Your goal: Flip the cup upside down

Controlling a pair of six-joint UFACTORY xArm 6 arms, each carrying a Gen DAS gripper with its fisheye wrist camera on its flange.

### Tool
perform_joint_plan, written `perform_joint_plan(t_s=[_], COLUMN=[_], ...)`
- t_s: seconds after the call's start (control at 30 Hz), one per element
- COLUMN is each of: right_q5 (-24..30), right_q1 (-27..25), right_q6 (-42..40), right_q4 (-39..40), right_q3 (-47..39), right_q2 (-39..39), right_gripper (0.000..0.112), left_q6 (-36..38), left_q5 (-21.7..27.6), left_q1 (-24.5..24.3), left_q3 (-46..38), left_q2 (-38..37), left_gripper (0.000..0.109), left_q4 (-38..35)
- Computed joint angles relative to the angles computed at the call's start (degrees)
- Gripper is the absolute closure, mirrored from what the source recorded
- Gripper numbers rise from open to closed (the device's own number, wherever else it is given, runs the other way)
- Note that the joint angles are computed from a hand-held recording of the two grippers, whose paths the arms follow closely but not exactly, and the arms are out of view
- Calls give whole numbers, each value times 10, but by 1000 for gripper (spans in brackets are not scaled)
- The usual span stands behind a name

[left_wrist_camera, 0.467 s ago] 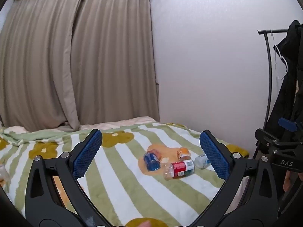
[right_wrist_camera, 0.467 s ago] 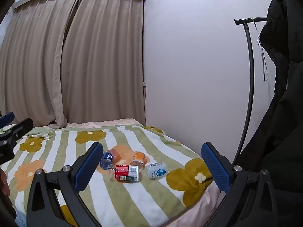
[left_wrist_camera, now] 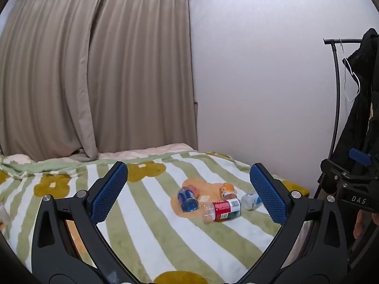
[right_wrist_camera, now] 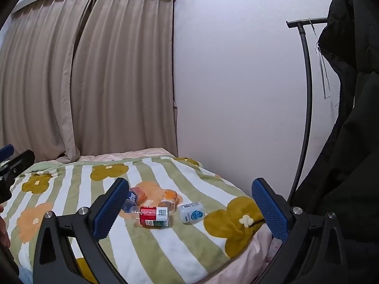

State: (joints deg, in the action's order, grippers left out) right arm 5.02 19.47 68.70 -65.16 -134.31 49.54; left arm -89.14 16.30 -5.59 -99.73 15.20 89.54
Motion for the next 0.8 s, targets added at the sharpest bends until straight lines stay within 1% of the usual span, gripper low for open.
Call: perform_joint_plan(t_s=[0.03,0.1,0.23,0.33,0.5,0.8], right_q5=[19,19,25,27,28,27], right_q1=[9,8,10,11,9,7], right_q6=[22,34,20,20,43,35], right_q4=[-16,-26,-13,-15,-38,-31], right_q3=[16,19,16,18,24,25], right_q2=[-17,-19,-18,-20,-25,-25], right_gripper=[9,9,9,9,9,9], left_q6=[5,6,11,14,16,14], left_q5=[-2,-3,-5,-5,-4,-4], left_q1=[1,2,3,3,2,2], left_q3=[0,0,-1,-2,-2,-2], left_q2=[0,-1,1,1,2,4], left_gripper=[6,6,6,6,6,6], left_q4=[-6,-7,-13,-15,-18,-16])
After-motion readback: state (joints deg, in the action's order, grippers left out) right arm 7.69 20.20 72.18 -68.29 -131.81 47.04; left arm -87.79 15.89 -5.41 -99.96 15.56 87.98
